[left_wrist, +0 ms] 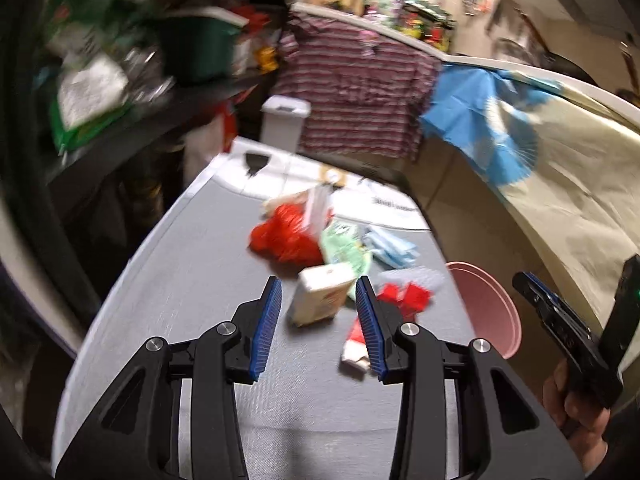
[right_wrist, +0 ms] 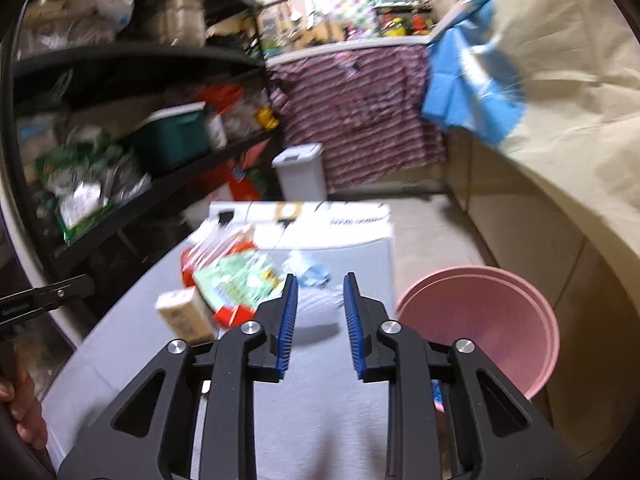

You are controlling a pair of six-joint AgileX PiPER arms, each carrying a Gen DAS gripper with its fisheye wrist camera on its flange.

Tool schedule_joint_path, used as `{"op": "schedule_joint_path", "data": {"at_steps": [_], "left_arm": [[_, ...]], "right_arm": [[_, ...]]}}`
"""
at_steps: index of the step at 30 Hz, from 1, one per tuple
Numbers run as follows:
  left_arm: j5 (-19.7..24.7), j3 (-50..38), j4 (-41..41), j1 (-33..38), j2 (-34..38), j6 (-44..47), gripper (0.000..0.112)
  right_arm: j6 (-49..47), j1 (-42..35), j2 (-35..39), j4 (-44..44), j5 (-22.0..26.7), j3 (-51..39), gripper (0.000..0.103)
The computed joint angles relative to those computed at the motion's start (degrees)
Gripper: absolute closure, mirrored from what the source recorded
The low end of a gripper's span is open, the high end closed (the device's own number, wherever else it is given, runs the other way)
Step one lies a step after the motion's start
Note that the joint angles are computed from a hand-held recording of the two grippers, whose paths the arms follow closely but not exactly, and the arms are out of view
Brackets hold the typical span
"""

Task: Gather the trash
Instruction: 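Move both grippers back toward the red wrapper and tissue box on the table, then grasp the red wrapper with the right gripper while the left grasps the tissue box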

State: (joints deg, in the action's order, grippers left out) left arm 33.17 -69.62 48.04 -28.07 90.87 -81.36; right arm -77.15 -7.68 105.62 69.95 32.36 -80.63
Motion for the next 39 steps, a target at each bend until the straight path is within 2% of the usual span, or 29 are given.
{"op": "schedule_joint_path", "data": {"at_steps": [3,7,10,15,20,28,34,39], "left_arm": [[-0.7,0.4,0.5,0.6,1.9,-1.3,0.074],[-1.6,-0.3,2.7,0.7,4.0,-1.8,0.064],[-2.3,-2.2,2.6,1.3,6.5,-0.8,0.060],[-2.5,-6.5,1.2,1.7,11.1,2.3,0.049],[-1.5,-10.8,-1.9,1.8,15.2,6.1,0.044],[1.9,-17.3,-4.0,2.3,20.7,9.6,0.043],[2.3,-19.2,-5.5,3.1,22.6,11.1,0.043],[2.5,-19.9,-5.2,3.3,23.2,11.2,0.044]], "right_arm": [[1.9,2.2,1.6,-3.1,1.1,-0.9,0.081],[3.9,4.8,3.9,-6.2,1.6,-2.0,0.081],[4.4,5.7,5.8,-7.9,2.9,-3.4,0.079],[4.9,6.7,8.3,-10.9,4.3,-5.5,0.067],[5.6,7.5,10.5,-13.1,4.8,-7.8,0.065],[8.6,8.3,13.9,-17.5,5.0,-11.9,0.065],[9.0,8.8,15.7,-18.6,6.2,-14.0,0.067],[9.3,8.5,16.5,-18.7,7.7,-15.3,0.080]]}}
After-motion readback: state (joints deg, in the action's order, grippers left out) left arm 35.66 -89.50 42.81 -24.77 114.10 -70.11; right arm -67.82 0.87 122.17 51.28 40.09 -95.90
